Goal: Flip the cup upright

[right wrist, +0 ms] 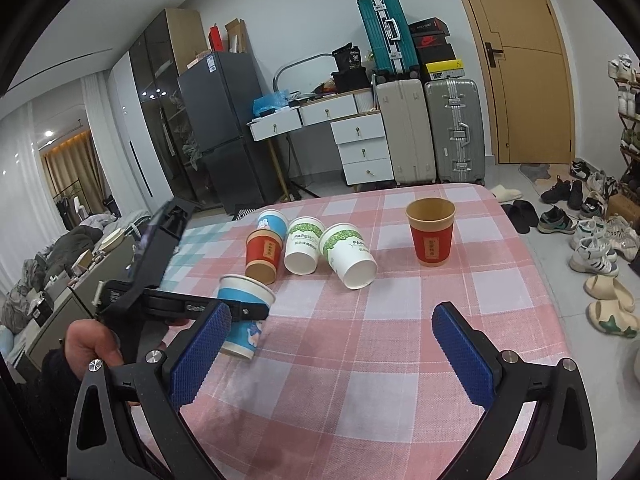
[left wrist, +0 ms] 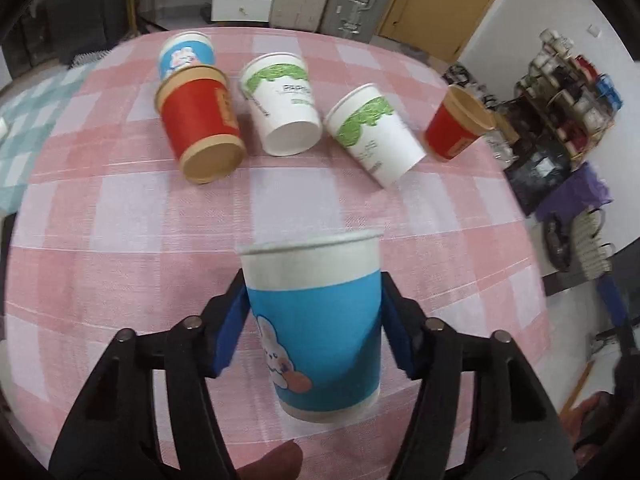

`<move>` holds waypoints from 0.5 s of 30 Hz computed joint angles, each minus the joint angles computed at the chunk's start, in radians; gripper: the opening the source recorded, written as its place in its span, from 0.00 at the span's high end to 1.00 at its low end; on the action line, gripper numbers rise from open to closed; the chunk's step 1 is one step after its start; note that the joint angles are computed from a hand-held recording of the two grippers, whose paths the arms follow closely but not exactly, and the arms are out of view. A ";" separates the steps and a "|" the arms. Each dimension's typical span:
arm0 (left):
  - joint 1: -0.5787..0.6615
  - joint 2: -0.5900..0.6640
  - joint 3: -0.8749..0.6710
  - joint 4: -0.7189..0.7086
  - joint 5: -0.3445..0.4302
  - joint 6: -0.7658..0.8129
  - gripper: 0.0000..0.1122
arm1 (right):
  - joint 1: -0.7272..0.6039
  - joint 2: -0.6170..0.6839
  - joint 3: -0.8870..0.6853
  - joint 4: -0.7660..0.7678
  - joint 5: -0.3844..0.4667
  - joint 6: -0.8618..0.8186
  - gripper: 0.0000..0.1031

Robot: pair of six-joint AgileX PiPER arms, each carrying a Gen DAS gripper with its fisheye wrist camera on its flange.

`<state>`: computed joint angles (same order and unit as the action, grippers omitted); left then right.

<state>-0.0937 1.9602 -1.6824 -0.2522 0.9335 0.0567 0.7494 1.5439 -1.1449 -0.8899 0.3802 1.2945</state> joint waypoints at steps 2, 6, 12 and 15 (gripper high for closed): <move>0.017 -0.013 0.035 -0.048 -0.003 0.037 0.47 | 0.023 -0.014 0.003 -0.031 0.024 0.025 0.00; 0.039 -0.087 0.123 -0.108 -0.014 0.103 0.47 | 0.060 -0.045 0.012 -0.059 0.065 0.056 0.00; 0.106 -0.221 0.152 -0.158 0.073 0.156 0.47 | 0.127 -0.075 0.001 -0.072 0.129 0.076 0.00; 0.148 -0.276 0.133 -0.179 0.173 0.195 0.47 | 0.167 -0.082 -0.003 -0.105 0.158 0.112 0.00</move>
